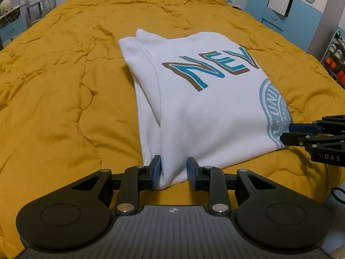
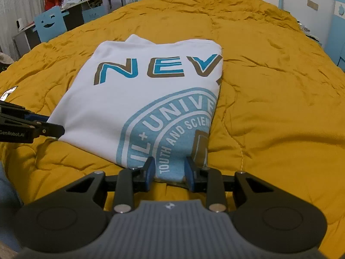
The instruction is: Fold small clothes
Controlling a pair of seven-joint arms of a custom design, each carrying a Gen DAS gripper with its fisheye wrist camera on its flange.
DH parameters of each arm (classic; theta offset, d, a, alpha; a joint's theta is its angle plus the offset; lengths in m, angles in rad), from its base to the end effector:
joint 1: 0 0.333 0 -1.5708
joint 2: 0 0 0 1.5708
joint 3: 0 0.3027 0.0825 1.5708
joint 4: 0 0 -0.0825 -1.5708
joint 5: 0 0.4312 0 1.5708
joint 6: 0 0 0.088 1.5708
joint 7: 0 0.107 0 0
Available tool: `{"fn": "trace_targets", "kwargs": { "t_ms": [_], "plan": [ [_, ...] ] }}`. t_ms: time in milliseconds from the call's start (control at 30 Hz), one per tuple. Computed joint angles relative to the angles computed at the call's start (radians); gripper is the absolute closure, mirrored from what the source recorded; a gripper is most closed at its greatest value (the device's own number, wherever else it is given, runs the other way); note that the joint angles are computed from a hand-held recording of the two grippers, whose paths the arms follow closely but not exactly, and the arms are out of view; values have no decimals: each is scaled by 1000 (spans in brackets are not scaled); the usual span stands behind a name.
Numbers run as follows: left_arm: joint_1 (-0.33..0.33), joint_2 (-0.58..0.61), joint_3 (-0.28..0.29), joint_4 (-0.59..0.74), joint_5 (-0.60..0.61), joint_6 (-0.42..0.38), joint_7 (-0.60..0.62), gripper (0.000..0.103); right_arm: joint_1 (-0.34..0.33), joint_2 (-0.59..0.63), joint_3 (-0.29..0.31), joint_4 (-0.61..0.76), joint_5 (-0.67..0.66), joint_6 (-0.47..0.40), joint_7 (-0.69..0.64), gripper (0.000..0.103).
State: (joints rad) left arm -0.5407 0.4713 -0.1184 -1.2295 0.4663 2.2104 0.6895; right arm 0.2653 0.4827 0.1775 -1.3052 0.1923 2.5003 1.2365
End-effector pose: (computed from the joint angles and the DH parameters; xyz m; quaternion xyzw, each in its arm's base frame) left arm 0.6371 -0.4475 0.5453 -0.6938 0.6489 -0.2447 0.1943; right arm 0.7255 0.3072 0.5313 -0.8258 0.4278 -0.1470 0.3368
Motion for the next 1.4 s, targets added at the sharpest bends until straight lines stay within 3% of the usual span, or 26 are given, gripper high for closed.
{"fn": "trace_targets", "kwargs": {
  "t_ms": [100, 200, 300, 433, 500, 567, 600, 667, 767, 867, 967, 1000, 1133, 1400],
  "plan": [
    [-6, -14, 1, 0, 16, -3, 5, 68, 8, 18, -7, 59, -20, -57, 0, 77],
    [-19, -28, 6, 7, 50, -11, -3, 64, 6, 16, -6, 92, -14, -96, -8, 57],
    [-24, -56, 10, -13, 98, 46, -35, 53, -5, -19, 2, 66, 19, -70, -24, 53],
    [-74, -25, 48, 70, 243, 22, -124, 45, -11, -62, 7, 30, 57, 19, -40, 40],
    [-103, 2, 70, 126, 325, 1, -170, 36, -8, -81, 10, 13, 68, 82, -40, 36],
    [-130, 14, 96, 151, 417, 14, -228, 20, -5, -96, 12, -2, 78, 140, -29, 25],
    [-144, 22, 107, 164, 463, 12, -255, 13, -4, -108, 16, -16, 85, 177, -24, 23],
    [-167, 36, 126, 188, 551, 5, -286, 12, -9, -129, 30, -44, 107, 246, -28, 22],
    [-201, 54, 144, 213, 663, -22, -314, 0, -1, -173, 35, -111, 95, 364, -34, 22],
    [-232, 80, 156, 245, 739, -68, -345, 0, 6, -220, 37, -194, 63, 487, -27, 21],
    [-244, 99, 152, 269, 759, -95, -342, 0, 114, -270, -101, -290, -137, 606, 216, 21],
    [-246, 101, 148, 272, 754, -102, -341, 0, 122, -286, -115, -315, -172, 619, 260, 21],
    [-257, 92, 136, 262, 731, -131, -366, 0, 5, -351, 19, -395, -68, 581, 174, 21],
    [-236, 21, 73, 166, 639, -164, -379, 0, 53, -475, -39, -555, -103, 533, 228, 21]
  ]
}}
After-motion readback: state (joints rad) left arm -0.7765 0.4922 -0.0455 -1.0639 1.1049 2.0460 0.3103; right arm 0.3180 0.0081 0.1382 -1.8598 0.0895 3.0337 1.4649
